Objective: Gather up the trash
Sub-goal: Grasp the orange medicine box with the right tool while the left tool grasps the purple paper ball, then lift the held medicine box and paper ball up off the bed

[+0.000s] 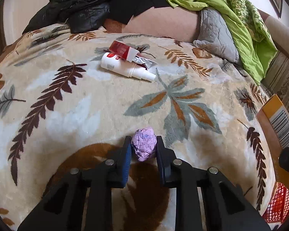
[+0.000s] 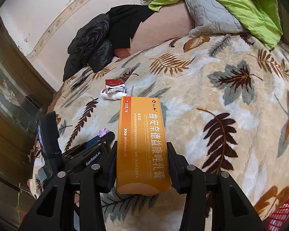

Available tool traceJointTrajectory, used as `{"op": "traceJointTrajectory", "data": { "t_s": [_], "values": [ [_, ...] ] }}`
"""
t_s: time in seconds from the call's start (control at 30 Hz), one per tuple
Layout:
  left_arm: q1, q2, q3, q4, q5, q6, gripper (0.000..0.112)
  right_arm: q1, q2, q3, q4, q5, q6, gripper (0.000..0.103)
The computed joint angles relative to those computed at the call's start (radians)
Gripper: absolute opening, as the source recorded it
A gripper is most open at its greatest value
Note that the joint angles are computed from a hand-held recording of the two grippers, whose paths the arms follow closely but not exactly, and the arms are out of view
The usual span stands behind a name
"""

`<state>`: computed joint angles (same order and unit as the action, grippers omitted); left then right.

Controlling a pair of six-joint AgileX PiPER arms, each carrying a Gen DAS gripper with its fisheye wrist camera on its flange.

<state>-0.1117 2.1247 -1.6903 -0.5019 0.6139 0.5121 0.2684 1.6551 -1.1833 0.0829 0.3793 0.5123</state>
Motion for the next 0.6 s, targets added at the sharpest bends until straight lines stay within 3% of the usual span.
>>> {"op": "traceJointTrajectory", "data": {
  "t_s": [0.1, 0.3, 0.5, 0.6],
  "values": [
    [0.001, -0.040, 0.051, -0.083, -0.015, 0.091, 0.023, 0.033, -0.018, 0.017, -0.155, 0.007, 0.143, 0.049],
    [-0.017, -0.197, 0.253, -0.257, -0.151, 0.347, 0.023, 0.098, -0.026, 0.011, -0.561, 0.073, 0.494, 0.049],
    [-0.006, -0.261, 0.322, -0.279, -0.227, 0.421, 0.023, 0.122, 0.010, -0.031, -0.634, 0.096, 0.558, 0.049],
    [0.027, -0.259, 0.312, -0.279, -0.219, 0.418, 0.023, 0.143, 0.033, -0.061, -0.653, 0.103, 0.567, 0.049]
  ]
}}
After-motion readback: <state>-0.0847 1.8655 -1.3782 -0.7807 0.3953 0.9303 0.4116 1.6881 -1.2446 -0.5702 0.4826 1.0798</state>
